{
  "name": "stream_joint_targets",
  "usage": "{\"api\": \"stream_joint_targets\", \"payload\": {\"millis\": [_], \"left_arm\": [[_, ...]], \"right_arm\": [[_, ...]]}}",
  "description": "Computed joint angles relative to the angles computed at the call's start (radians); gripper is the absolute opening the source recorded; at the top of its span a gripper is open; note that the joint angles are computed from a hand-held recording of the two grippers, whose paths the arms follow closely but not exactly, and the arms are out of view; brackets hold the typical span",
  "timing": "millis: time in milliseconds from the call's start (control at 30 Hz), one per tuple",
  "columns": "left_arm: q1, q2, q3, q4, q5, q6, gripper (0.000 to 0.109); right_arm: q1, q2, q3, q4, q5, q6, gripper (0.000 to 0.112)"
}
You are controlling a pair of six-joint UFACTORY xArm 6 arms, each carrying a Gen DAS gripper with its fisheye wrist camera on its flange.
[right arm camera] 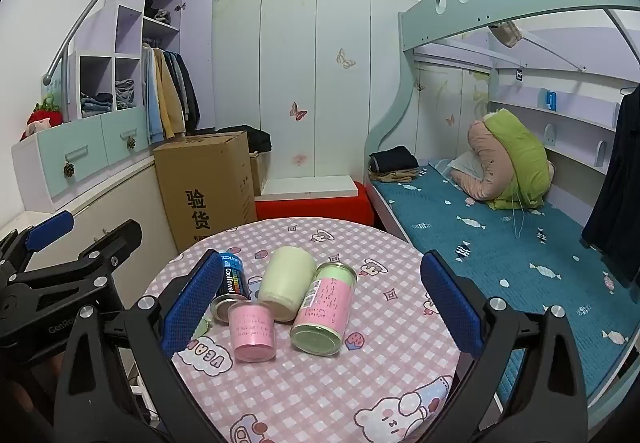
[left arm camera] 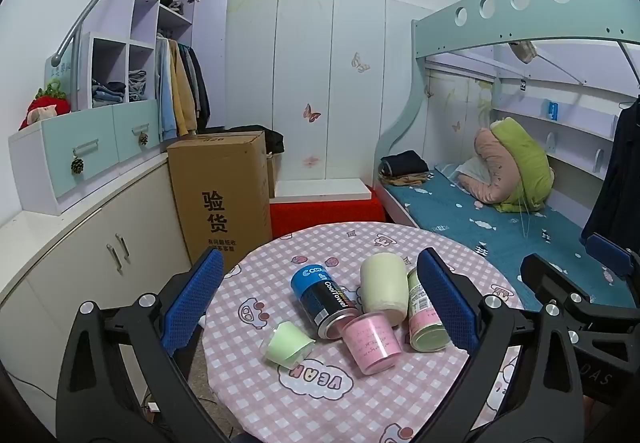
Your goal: Flip cup upright
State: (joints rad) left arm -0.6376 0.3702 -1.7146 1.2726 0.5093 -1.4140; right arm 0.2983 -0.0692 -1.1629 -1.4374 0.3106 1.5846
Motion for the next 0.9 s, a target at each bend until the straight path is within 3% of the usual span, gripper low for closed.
{"api": "stream_joint_targets", "payload": {"millis": [900], "left_arm": [[0.001,0.0,0.0,-0.007,-0.002,0.007,0.097]], "right_arm": [[0.0,0.0,0.0,0.017,0.001,-0.015,0.095]]}}
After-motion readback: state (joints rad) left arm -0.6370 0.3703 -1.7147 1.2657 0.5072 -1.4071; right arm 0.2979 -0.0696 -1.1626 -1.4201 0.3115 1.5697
